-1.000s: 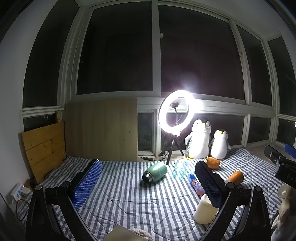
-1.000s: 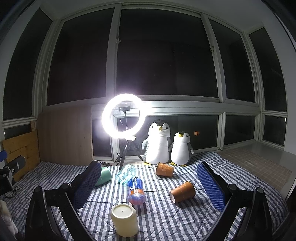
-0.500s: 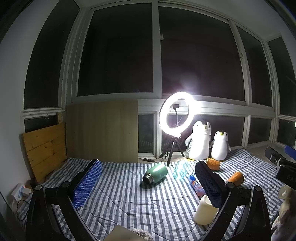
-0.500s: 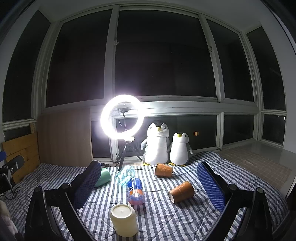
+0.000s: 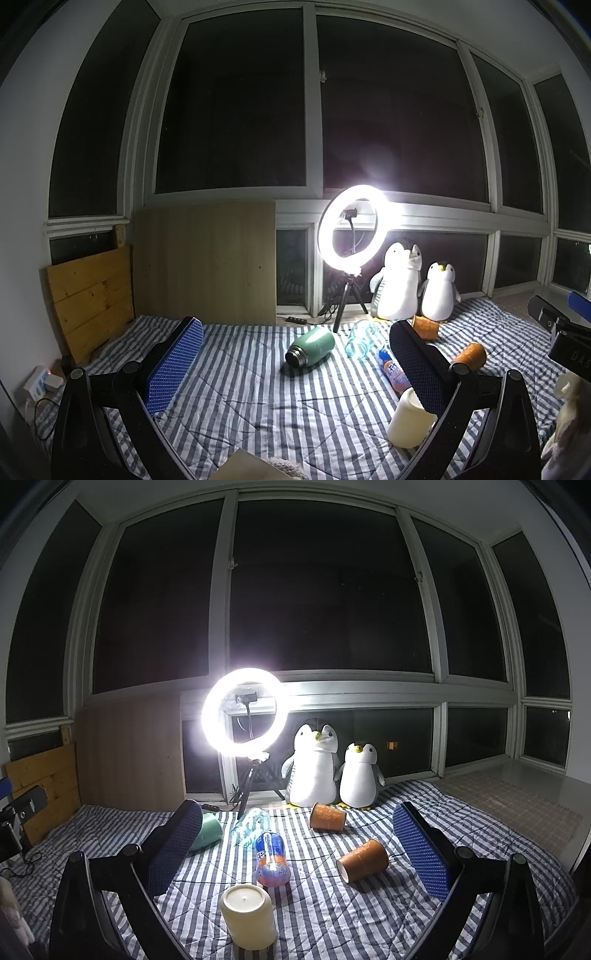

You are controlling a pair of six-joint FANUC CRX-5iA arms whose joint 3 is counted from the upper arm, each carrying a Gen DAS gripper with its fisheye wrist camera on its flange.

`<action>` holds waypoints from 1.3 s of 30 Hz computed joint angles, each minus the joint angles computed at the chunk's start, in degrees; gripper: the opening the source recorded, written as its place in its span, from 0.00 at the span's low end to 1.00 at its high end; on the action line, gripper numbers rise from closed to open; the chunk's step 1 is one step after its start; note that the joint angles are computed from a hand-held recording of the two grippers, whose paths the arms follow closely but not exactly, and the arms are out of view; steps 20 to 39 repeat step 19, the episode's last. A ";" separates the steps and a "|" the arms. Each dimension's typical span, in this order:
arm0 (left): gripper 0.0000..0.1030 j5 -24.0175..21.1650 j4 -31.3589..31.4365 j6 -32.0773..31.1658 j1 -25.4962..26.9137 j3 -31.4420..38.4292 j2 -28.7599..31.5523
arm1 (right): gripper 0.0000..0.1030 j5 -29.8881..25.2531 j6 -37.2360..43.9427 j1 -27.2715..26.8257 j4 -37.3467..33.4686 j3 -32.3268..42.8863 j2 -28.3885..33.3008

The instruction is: Flip cup upside down

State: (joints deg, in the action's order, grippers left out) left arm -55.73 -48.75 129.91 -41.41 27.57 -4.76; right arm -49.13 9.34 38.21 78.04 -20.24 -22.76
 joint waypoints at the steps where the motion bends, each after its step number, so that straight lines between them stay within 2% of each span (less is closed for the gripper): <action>1: 0.99 0.00 0.00 0.00 0.00 0.00 0.00 | 0.99 -0.04 0.03 0.00 0.00 0.01 0.02; 39: 0.99 -0.81 -1.27 1.18 -0.77 -0.59 -0.66 | 0.99 -1.06 0.17 0.88 -0.59 -0.34 -0.13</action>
